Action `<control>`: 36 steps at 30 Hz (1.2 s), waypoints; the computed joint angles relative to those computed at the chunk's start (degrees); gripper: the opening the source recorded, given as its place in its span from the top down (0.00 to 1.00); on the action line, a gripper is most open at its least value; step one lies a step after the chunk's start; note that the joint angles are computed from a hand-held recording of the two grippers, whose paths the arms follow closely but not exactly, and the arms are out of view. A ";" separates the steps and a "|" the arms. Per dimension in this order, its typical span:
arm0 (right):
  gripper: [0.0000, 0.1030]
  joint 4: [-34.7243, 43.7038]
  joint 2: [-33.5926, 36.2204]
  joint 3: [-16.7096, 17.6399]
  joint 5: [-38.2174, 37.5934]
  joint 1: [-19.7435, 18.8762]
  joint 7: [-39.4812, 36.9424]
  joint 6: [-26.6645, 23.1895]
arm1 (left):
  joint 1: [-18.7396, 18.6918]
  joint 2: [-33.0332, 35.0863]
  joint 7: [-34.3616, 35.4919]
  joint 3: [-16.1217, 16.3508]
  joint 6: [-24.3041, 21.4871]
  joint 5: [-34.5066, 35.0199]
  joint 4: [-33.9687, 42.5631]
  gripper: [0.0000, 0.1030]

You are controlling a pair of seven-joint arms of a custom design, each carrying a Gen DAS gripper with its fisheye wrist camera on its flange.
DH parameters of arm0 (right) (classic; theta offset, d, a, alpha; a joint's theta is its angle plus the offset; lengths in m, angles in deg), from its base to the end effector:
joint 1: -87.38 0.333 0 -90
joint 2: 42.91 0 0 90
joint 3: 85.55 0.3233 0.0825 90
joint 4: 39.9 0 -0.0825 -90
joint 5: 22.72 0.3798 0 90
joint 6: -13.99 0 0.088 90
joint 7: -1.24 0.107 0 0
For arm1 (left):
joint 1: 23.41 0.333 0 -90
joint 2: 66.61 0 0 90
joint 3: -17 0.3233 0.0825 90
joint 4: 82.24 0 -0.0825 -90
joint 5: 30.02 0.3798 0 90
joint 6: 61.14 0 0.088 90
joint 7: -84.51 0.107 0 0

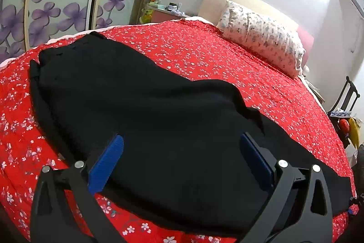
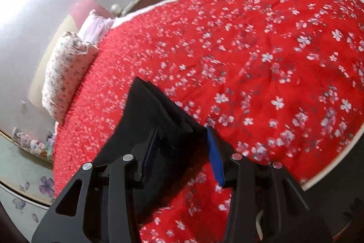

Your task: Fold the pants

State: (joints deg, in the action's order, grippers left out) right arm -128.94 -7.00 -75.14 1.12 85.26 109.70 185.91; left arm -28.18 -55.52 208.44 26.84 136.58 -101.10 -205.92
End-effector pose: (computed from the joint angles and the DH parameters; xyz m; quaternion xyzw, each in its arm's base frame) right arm 0.7486 0.0481 0.3853 -0.4061 0.8146 -0.0751 0.4073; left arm 0.5394 0.1544 0.4045 -0.8331 0.3168 -0.3030 0.3373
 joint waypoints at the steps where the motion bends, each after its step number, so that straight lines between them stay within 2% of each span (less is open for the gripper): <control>1: 0.57 -0.60 0.11 3.74 0.16 -2.78 -1.53 1.78 | 0.70 -0.21 -1.31 -0.65 0.12 1.35 -0.53 0.02; 2: 0.57 -0.93 0.13 6.58 3.19 -4.56 -5.40 3.39 | 0.96 -0.32 -2.09 -0.88 0.15 2.13 -0.80 0.02; 3: 0.57 -1.12 0.09 7.42 3.25 -5.10 -5.98 3.99 | 0.96 -0.41 -2.55 -0.87 0.13 2.52 -0.99 0.02; 6: 0.57 0.15 0.54 2.84 1.99 -1.74 -2.82 1.53 | 0.09 -0.37 -2.18 0.02 -0.24 2.17 -0.85 0.02; 12: 0.59 0.30 0.86 -1.55 -0.45 1.64 1.05 1.43 | -1.55 -0.34 -1.66 1.88 -1.12 1.28 -0.73 0.02; 13: 0.63 -0.10 0.83 -2.26 -1.15 2.31 1.53 2.54 | -1.99 -0.28 -1.58 2.36 -1.34 1.06 -0.62 0.02; 14: 0.76 -0.31 0.78 -3.33 -1.75 3.18 2.64 3.31 | -2.28 -0.33 -1.84 2.66 -1.44 1.17 -0.68 0.02; 15: 0.80 -0.67 0.80 -3.12 -2.78 3.03 4.24 4.52 | -2.22 -0.37 -2.45 2.73 -1.55 1.77 -0.81 0.02; 17: 0.82 -2.11 0.32 0.39 -1.09 0.57 3.30 7.68 | -2.96 -0.32 -3.08 3.57 -1.74 2.23 -0.88 0.02; 18: 0.82 -2.79 -0.14 0.56 -1.38 0.58 3.76 8.89 | -3.30 -0.33 -3.44 3.98 -1.84 2.51 -0.94 0.02; 20: 0.82 -3.80 -1.34 -2.66 -2.99 3.54 6.06 10.20 | -3.27 -0.43 -5.09 4.07 -1.87 4.01 -1.31 0.02; 21: 0.84 -4.37 -1.82 -2.96 -5.68 3.79 8.06 10.88 | -3.04 -0.58 -6.08 3.99 -1.93 5.04 -1.62 0.02; 23: 0.84 -4.57 -2.05 0.29 -5.93 2.03 5.73 13.36 | -2.45 -0.86 -8.47 3.64 -1.94 7.40 -2.29 0.02; 25: 0.84 -4.83 -3.04 -1.23 -8.64 4.16 5.77 15.09 | -1.09 -1.20 -11.70 2.65 -1.95 10.62 -3.12 0.02; 26: 0.84 -5.09 -3.30 -0.29 -9.83 3.69 5.32 15.88 | -1.39 -1.30 -12.43 3.05 -2.05 11.24 -3.32 0.02; 27: 0.84 -5.20 -3.46 2.64 -11.75 1.85 4.40 16.74 | -0.37 -1.52 -14.38 2.23 -2.02 13.16 -3.80 0.02; 28: 0.84 -5.22 -3.36 7.58 -14.38 -1.46 2.81 17.33 | -0.39 -1.64 -15.40 2.35 -2.09 14.05 -4.01 0.02; 29: 0.84 -5.07 -3.29 10.84 -16.87 -3.23 1.51 17.40 | 0.40 -1.84 -17.07 1.80 -2.16 15.66 -4.41 0.02; 30: 0.84 -4.75 -3.24 12.10 -18.74 -3.43 0.56 17.18 | 1.71 -2.11 -19.34 0.82 -2.25 17.69 -4.85 0.02; 32: 0.84 -2.83 -2.46 15.40 -22.34 -3.70 -2.26 14.67 | 5.35 -2.80 -25.25 -1.97 -1.80 23.05 -6.27 0.02; 36: 0.84 4.10 3.91 27.39 -24.02 -6.20 -11.03 7.13 | 6.20 -3.28 -29.94 -1.82 -1.75 26.89 -7.19 0.02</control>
